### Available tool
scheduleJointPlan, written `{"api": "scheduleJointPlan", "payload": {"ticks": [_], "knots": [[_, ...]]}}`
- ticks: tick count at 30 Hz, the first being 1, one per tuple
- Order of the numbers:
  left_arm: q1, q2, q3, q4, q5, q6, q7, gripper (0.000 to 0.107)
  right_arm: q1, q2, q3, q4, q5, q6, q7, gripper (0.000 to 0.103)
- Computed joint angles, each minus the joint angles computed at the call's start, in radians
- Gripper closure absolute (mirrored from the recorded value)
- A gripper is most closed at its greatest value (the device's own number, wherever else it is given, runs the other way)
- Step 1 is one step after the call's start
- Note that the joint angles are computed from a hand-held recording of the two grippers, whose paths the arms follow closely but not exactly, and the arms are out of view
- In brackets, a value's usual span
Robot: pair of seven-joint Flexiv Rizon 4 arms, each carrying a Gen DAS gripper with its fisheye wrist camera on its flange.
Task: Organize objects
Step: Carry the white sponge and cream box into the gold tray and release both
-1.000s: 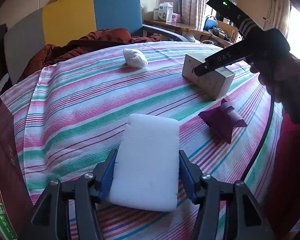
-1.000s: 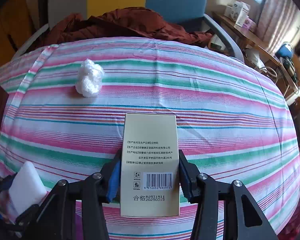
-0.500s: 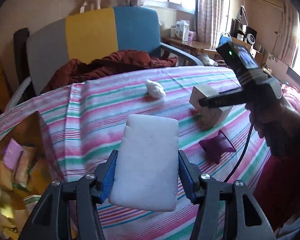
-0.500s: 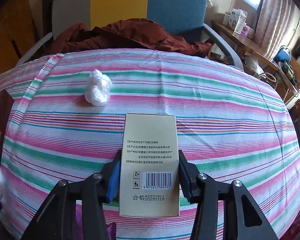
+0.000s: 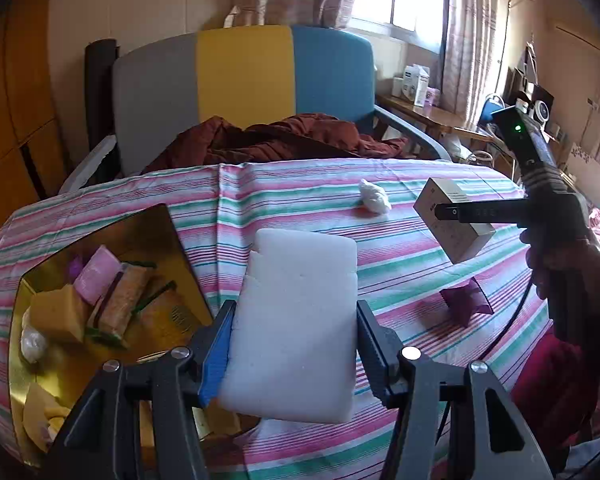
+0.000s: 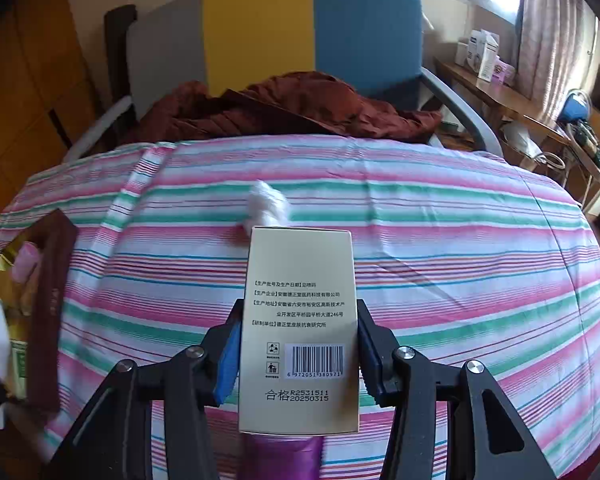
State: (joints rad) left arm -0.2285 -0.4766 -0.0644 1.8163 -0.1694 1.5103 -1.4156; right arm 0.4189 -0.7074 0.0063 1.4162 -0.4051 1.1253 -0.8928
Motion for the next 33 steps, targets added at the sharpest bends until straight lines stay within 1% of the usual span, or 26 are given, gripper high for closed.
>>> {"api": "scheduleJointPlan", "payload": {"ticks": [6,10,21,24,25,29,30,32,33], "knots": [[0.033,0.034,-0.001,0.049,-0.021,0.03,-0.019,0.049,0.034,0.0,0.046,-0.032,0.017,0.039,-0.027,0.052],[0.033,0.051,0.03,0.073,-0.017,0.048,-0.045,0.049,0.061,-0.018,0.09,-0.081,0.044,0.048,-0.07,0.052],[0.093,0.089,0.048,0.159,-0.031,0.087,-0.088,0.049,0.132,-0.109,0.179,-0.243,0.149,0.003,-0.211,0.052],[0.159,0.107,-0.005,0.202,-0.065,0.111,-0.081,0.049,0.151,-0.132,0.192,-0.283,0.175,-0.015,-0.245,0.052],[0.169,0.11,-0.009,0.21,-0.072,0.116,-0.083,0.049,0.156,-0.135,0.193,-0.288,0.181,-0.019,-0.255,0.052],[0.251,0.134,-0.06,0.263,-0.118,0.139,-0.081,0.049,0.177,-0.15,0.202,-0.31,0.208,-0.034,-0.287,0.052],[0.282,0.14,-0.086,0.278,-0.132,0.149,-0.078,0.049,0.181,-0.155,0.205,-0.318,0.215,-0.04,-0.293,0.052],[0.374,0.159,-0.17,0.322,-0.167,0.178,-0.07,0.049,0.191,-0.163,0.205,-0.331,0.223,-0.05,-0.307,0.052],[0.409,0.166,-0.2,0.337,-0.177,0.188,-0.071,0.049,0.195,-0.172,0.205,-0.346,0.225,-0.058,-0.313,0.052]]}}
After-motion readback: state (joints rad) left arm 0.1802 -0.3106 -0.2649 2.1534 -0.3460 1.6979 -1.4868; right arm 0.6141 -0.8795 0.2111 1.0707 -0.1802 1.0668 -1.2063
